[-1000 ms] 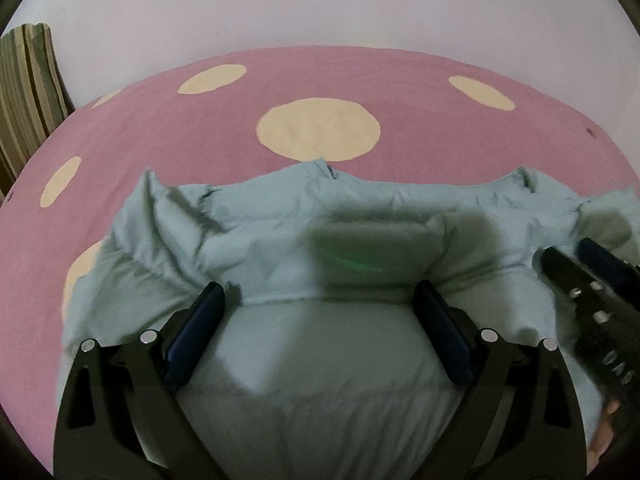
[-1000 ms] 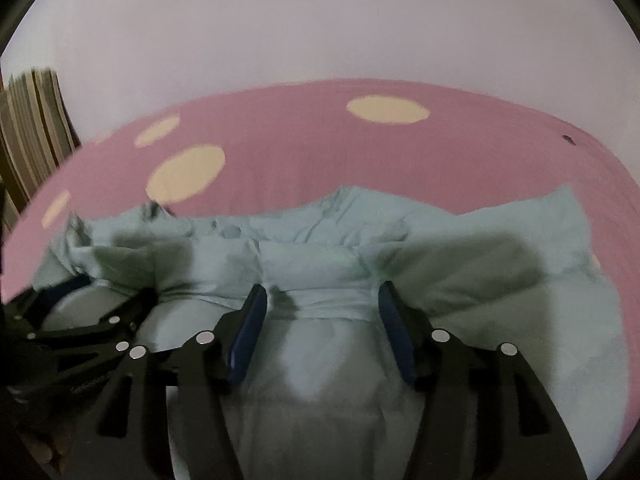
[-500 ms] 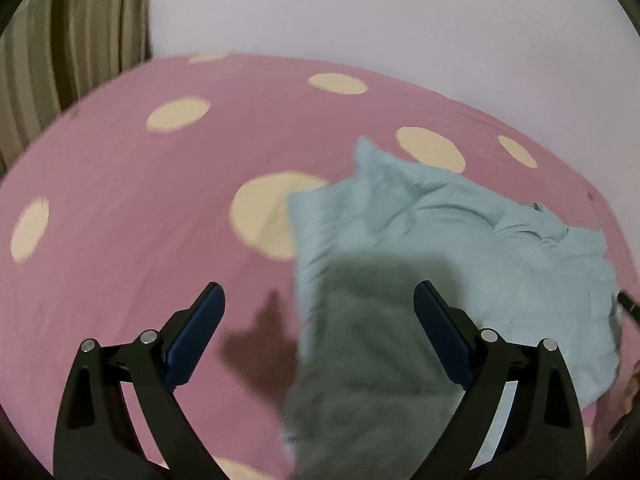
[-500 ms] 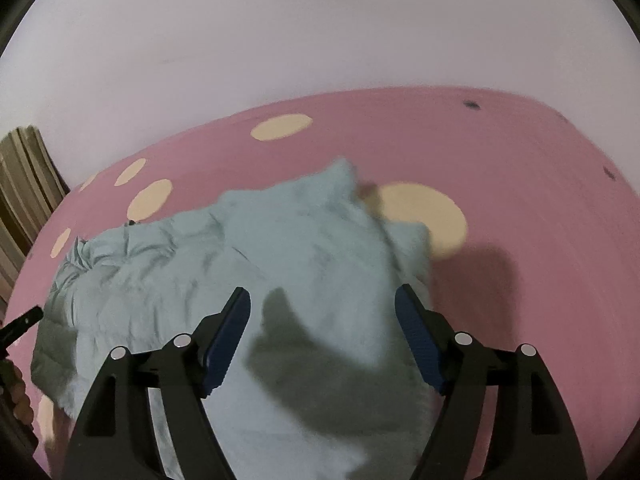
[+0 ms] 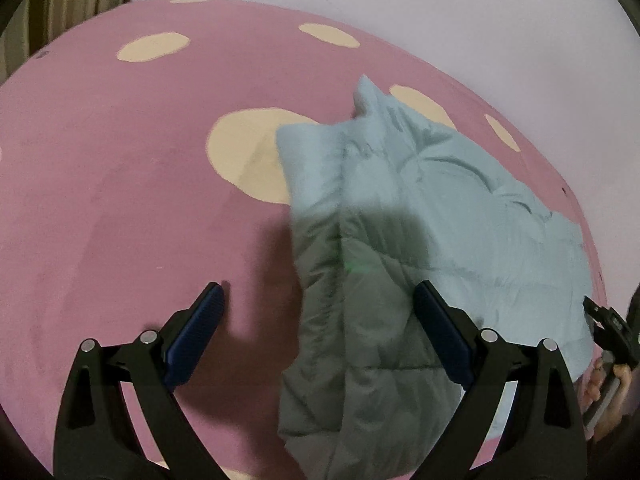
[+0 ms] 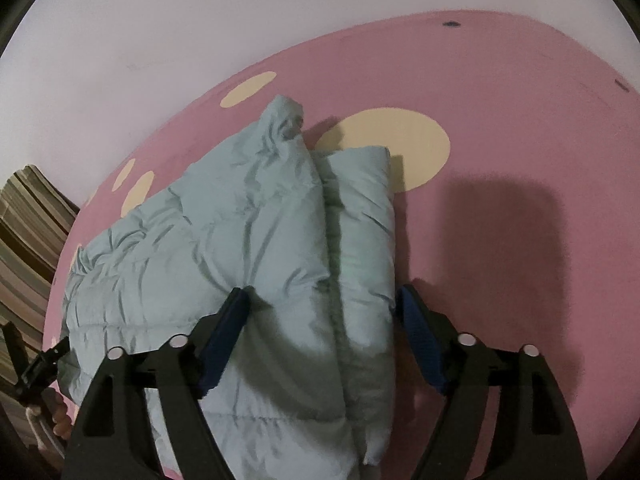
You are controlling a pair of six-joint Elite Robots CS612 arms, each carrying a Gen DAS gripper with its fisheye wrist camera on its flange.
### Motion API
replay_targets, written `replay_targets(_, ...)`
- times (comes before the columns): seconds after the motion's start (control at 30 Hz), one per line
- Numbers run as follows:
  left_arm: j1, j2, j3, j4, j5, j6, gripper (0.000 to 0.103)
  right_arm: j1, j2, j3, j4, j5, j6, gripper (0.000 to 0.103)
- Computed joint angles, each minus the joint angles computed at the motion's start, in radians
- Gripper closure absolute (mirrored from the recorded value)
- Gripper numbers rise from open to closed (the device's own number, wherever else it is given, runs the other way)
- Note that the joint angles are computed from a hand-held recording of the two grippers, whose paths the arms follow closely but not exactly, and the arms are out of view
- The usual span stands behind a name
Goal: Fold large clothes
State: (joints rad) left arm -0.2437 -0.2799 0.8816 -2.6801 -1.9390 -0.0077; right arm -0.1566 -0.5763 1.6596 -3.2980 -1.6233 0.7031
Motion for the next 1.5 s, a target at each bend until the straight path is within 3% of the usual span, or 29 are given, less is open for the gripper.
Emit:
replay_targets(0.1, 0.004, 0.023, -0.044, 0.038, -0.037, 0.01, 0.008, -0.009, 0.009, -0.001, -0.008, 0.034, 0.0, 0.023)
replay_targets(0.3, -0.002, 0.038, -0.08, 0.063, -0.029, 0.04, 0.01, 0.002, 0.017, -0.024, 0.022, 0.005, -0.049, 0.023)
replay_targets(0.4, -0.001, 0.043, -0.094, 0.076, -0.058, 0.039, 0.025, 0.006, 0.021, -0.032, 0.02, 0.011, -0.055, 0.043)
replay_targets(0.43, 0.001, 0.048, -0.106, 0.092, -0.084, 0.042, 0.038, 0.006, 0.022, -0.033, 0.015, 0.029, -0.05, 0.052)
replay_targets(0.5, 0.005, 0.056, -0.125, 0.113, -0.123, 0.021, 0.044, 0.003, 0.025, -0.034, 0.003, 0.058, -0.039, 0.064)
replay_targets(0.57, 0.009, 0.064, -0.137, 0.129, -0.166, 0.016, 0.064, -0.002, 0.031, -0.034, -0.022, 0.096, -0.019, 0.075)
replay_targets(0.67, 0.009, 0.047, -0.103, 0.094, -0.18, 0.02, 0.081, -0.004, 0.032, -0.022, -0.07, 0.121, 0.004, 0.085)
replay_targets(0.73, 0.007, 0.026, -0.062, 0.055, -0.166, 0.033, 0.086, 0.0, 0.026, -0.012, -0.088, 0.115, 0.003, 0.088)
replay_targets(0.97, 0.023, -0.06, 0.087, -0.068, -0.191, 0.016, 0.09, 0.018, -0.006, 0.056, -0.186, 0.123, 0.022, 0.09)
replay_targets(1.13, 0.043, -0.147, 0.249, -0.133, -0.194, 0.047, 0.091, 0.039, -0.034, 0.132, -0.247, 0.149, 0.051, 0.09)
replay_targets(1.5, 0.11, -0.233, 0.457, -0.152, -0.227, 0.061, 0.091, 0.101, -0.045, 0.269, -0.356, 0.183, 0.148, 0.09)
